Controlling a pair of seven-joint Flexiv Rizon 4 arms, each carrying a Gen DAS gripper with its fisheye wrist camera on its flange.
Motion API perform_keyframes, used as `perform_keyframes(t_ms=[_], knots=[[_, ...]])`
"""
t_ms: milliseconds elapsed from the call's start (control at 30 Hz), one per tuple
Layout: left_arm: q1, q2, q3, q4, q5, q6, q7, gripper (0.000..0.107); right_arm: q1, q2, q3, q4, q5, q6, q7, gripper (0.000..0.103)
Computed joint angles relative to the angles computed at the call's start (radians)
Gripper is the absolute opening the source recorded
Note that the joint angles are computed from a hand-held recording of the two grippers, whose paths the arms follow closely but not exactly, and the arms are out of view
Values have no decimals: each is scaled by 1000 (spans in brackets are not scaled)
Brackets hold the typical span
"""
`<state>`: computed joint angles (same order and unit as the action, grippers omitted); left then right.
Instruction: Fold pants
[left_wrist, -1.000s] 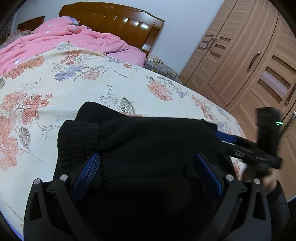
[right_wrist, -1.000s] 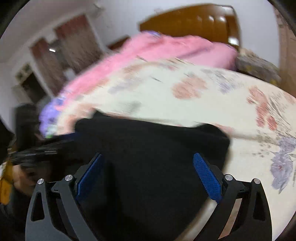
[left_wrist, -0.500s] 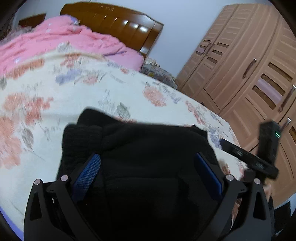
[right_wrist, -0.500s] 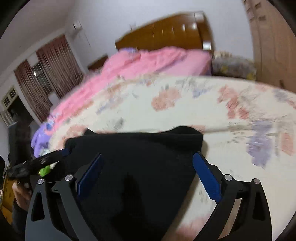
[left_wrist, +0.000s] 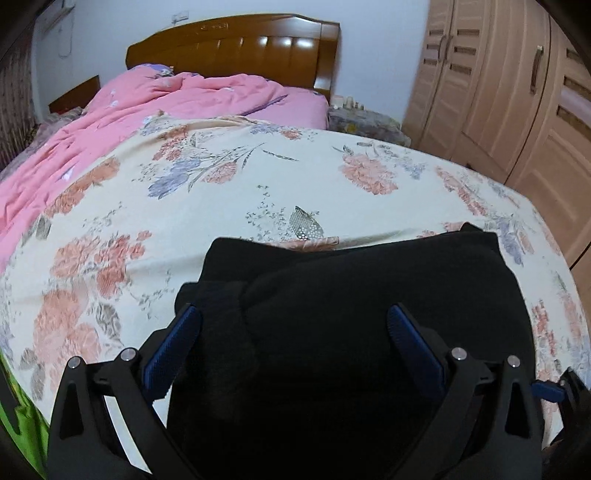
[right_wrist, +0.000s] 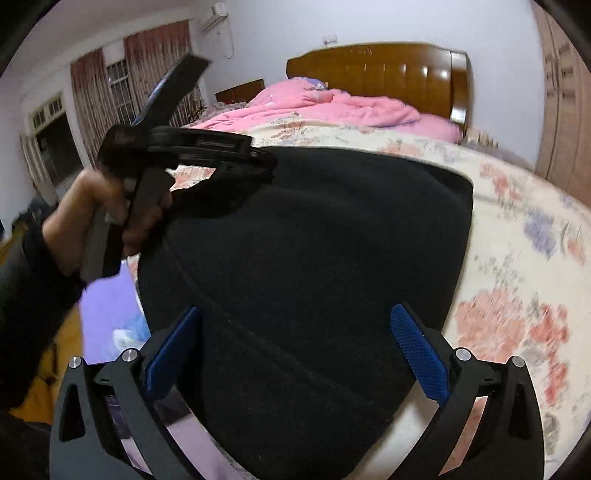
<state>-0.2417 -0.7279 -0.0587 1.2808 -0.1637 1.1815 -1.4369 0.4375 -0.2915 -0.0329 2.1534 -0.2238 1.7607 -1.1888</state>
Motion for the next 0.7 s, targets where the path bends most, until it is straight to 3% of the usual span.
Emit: perform_keyframes(t_ms=[33,100,133,267,500,700], knots=[[4,4,-3,13,-7,15,-8,101,-16,4,14,2,-18,-8,1,99],[29,3,-35,24,-41,23,0,101,35,6,-55,19,-66,10,47,99],[37,6,-44,34,-56,30,-1,101,95,3,-110,28,-25,31,29,99],[36,6,-43,48,-73,54,-11,100,213,-2,-205,50,84,74,-38,99],[15,9,-11,50,-55,70,-45,100,234,11,-210,57,149,63,-87,99],[13,8,-4,49,-43,74,-63,100,206,10,-181,50,156,59,-98,99]])
